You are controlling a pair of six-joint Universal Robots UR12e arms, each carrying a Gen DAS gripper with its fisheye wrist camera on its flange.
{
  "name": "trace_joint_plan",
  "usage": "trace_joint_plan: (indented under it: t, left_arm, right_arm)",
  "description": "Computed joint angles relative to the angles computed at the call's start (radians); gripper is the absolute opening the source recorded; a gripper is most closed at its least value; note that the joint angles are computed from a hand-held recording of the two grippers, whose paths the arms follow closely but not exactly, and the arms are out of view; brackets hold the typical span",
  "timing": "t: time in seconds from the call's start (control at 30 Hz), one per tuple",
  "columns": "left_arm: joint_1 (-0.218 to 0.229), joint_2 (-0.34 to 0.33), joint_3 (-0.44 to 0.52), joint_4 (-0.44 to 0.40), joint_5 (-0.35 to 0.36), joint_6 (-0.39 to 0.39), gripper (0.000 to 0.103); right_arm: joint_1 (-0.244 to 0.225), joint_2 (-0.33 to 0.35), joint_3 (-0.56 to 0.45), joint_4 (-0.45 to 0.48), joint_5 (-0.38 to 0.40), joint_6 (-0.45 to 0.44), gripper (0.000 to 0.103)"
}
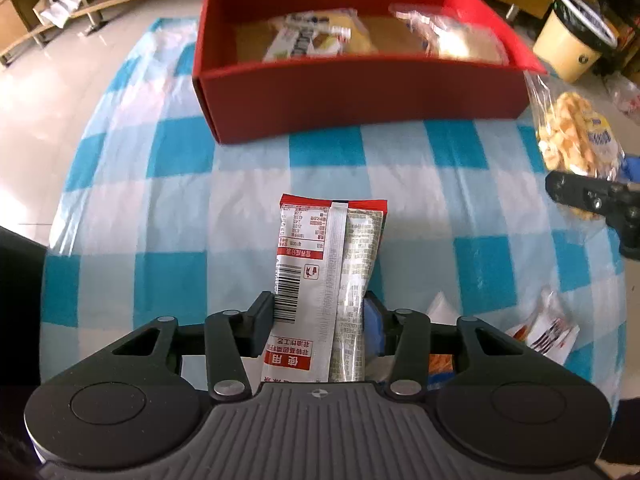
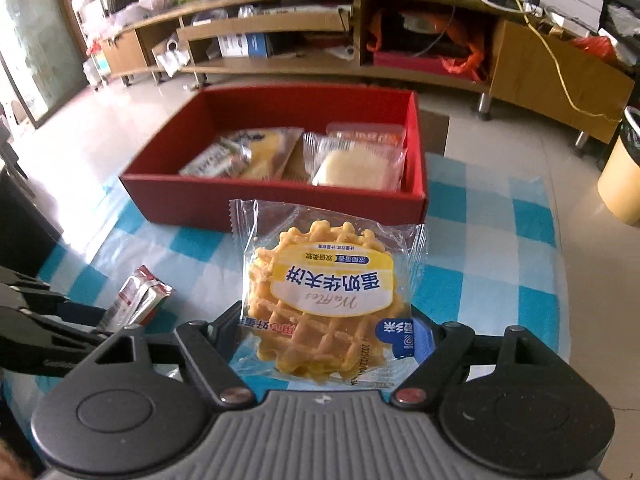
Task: Organize snacks
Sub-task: 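Carry the biscuit pack with the left tool while the right tool carries the waffle pack over the box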
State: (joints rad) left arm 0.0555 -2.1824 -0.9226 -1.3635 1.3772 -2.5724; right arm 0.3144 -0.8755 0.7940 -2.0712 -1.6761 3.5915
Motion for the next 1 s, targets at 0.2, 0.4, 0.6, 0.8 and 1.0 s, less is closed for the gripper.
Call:
trace_joint_plan:
  t: [0.2, 0.4, 0.6, 0.8, 1.0]
  left_arm:
    - [0.0, 0.009, 0.007, 0.046, -0.049, -0.043, 0.054]
    - [-0.014, -0.001, 0.021, 0.094, -0.039, -0.07, 0.054]
    - [-0.022, -0.007, 0.035, 0.107, -0.045, -0.077, 0.054]
    - [-0.028, -0.009, 0.037, 0.142, -0.045, -0.088, 0.054]
    - [-0.028, -0.016, 0.052, 0.153, -0.052, -0.114, 0.054]
  right_arm:
    - [-0.006, 0.0, 0.004, -0.037, -0.003, 0.025, 0.076]
    - [-0.013, 0.012, -0.015, -0.053, 0.003, 0.028, 0.076]
    - [-0.019, 0.02, -0.027, -0.05, 0.017, 0.033, 0.076]
    - [-0.018, 0.023, -0.033, -0.073, 0.012, 0.033, 0.077]
    - [-0.02, 0.031, -0.05, -0.08, 0.007, 0.034, 0.077]
